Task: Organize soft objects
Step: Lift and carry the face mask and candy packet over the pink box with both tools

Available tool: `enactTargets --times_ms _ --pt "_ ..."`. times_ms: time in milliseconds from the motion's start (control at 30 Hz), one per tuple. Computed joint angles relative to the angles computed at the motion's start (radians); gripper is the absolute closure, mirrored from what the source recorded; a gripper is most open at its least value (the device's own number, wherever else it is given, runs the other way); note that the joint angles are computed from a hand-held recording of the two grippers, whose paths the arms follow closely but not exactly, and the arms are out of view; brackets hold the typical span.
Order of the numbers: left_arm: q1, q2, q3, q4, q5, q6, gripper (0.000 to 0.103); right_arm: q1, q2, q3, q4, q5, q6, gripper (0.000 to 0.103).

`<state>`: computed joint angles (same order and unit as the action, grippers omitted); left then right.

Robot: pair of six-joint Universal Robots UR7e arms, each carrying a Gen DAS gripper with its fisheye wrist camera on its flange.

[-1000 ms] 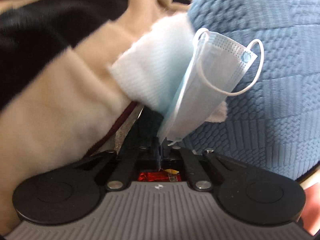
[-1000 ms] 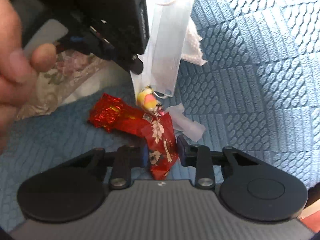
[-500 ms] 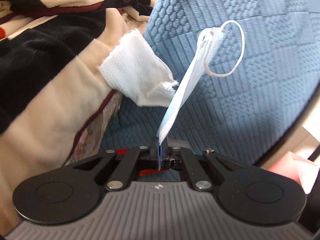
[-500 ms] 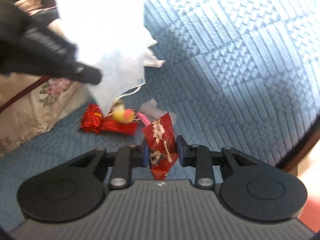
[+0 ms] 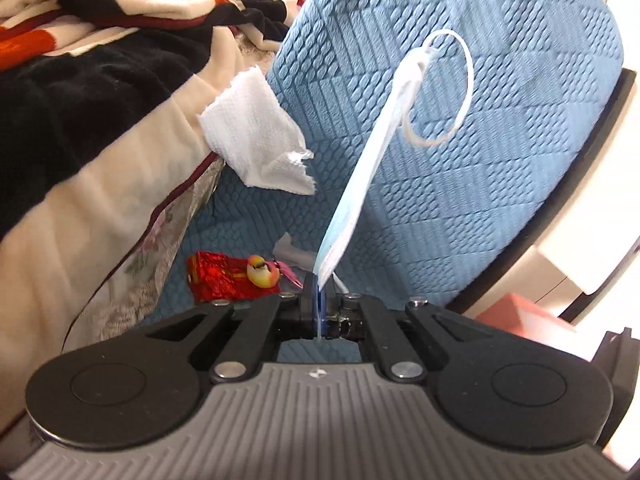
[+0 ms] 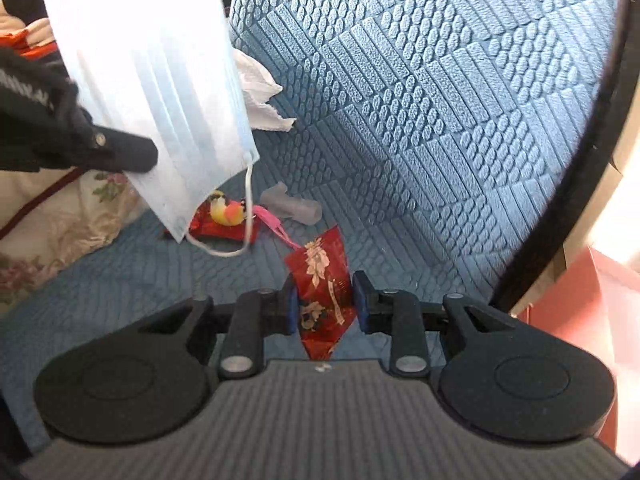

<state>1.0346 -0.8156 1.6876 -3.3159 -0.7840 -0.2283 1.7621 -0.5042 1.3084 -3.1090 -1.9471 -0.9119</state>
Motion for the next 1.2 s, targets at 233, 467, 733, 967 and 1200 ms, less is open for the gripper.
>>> enactTargets --times_ms 233,467,733,967,1200 --pt "-0.036 -0.022 0.046 0.05 0.022 -0.04 0.101 0.004 -0.082 0.111 -0.018 0.005 0.073 0.073" --pt "-0.068 -0.043 0.124 0.136 0.024 -0.11 0.101 0.004 -0.156 0.21 -0.042 -0.006 0.17 0.072" --pt "-0.087 -0.062 0.198 0.196 0.027 -0.191 0.101 0.007 -0.212 0.313 -0.075 -0.029 0.27 0.072" --pt "-0.102 -0.074 0.235 0.219 0.025 -0.234 0.101 0.016 -0.244 0.374 -0.087 -0.047 0.309 0.072" --pt "-0.1 -0.088 0.24 0.244 0.016 -0.242 0.101 0.02 -0.272 0.415 -0.087 -0.059 0.345 0.072"
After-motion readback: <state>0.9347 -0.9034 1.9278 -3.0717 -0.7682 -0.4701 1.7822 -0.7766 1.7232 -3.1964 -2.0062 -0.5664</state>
